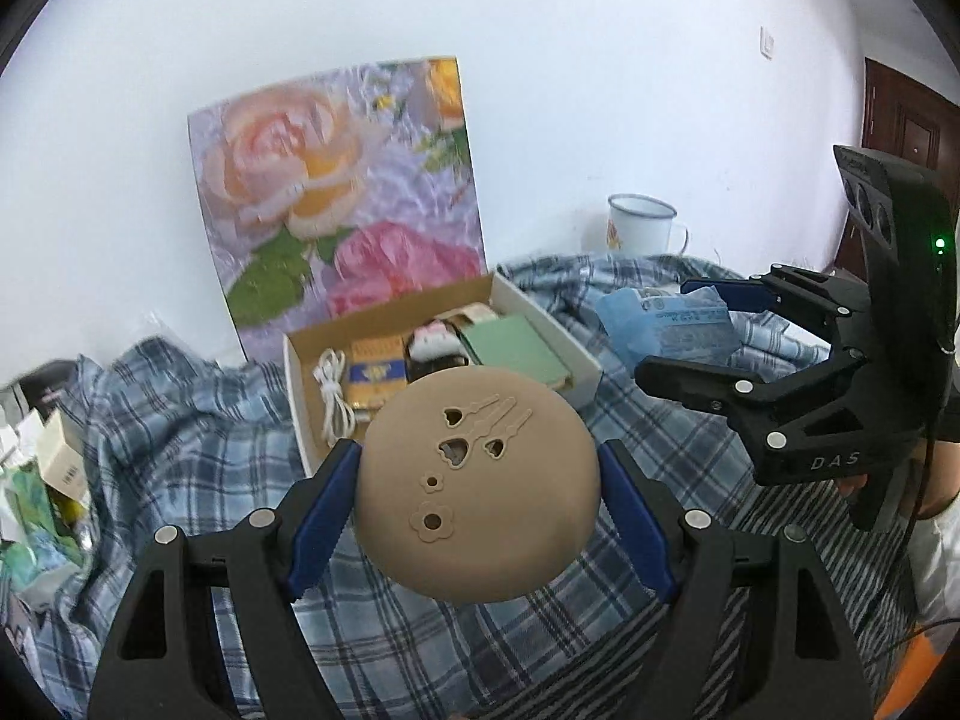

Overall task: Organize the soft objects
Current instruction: 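Grasp the tan bear-face pad with the left tool while the right tool grasps the blue packet, then lift the tan pad with the left tool while the right tool lifts the blue packet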

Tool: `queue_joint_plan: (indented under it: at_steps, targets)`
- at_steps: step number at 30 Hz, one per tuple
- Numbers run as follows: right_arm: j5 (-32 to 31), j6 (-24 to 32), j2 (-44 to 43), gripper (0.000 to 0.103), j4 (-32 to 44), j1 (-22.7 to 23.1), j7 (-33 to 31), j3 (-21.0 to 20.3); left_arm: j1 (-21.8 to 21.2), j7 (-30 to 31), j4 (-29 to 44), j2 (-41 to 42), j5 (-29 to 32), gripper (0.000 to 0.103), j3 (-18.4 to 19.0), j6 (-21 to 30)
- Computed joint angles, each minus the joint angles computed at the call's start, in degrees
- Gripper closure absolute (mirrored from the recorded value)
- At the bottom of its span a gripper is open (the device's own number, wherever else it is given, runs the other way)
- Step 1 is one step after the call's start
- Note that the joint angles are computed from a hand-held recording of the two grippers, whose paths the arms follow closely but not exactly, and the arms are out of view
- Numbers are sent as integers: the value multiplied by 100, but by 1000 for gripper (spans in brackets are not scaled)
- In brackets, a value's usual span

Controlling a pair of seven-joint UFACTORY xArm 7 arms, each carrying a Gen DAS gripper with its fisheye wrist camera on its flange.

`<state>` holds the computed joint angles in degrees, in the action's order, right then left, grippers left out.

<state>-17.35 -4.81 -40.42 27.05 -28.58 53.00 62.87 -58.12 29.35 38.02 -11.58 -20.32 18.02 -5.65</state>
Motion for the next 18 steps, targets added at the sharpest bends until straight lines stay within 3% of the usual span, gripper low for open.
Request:
queue_joint_plan:
  at_steps: [4, 7, 10, 18]
  targets:
    - [-30, 105, -230, 23, 40, 246, -67, -242, 740, -266, -78, -197, 350, 22, -698, -83]
    - [-70, 176, -371, 23, 96, 365, -125, -396, 854, -462, -100, -357, 580, 22, -755, -115]
    - [-95, 180, -504, 23, 164, 392, -162, -492, 1239, -712, -111, -462, 834, 22, -1071, -204]
    - [-73, 56, -743, 23, 371, 283, -328, -673, 1481, -1259, -27, -679, 1338, 22, -1085, -517]
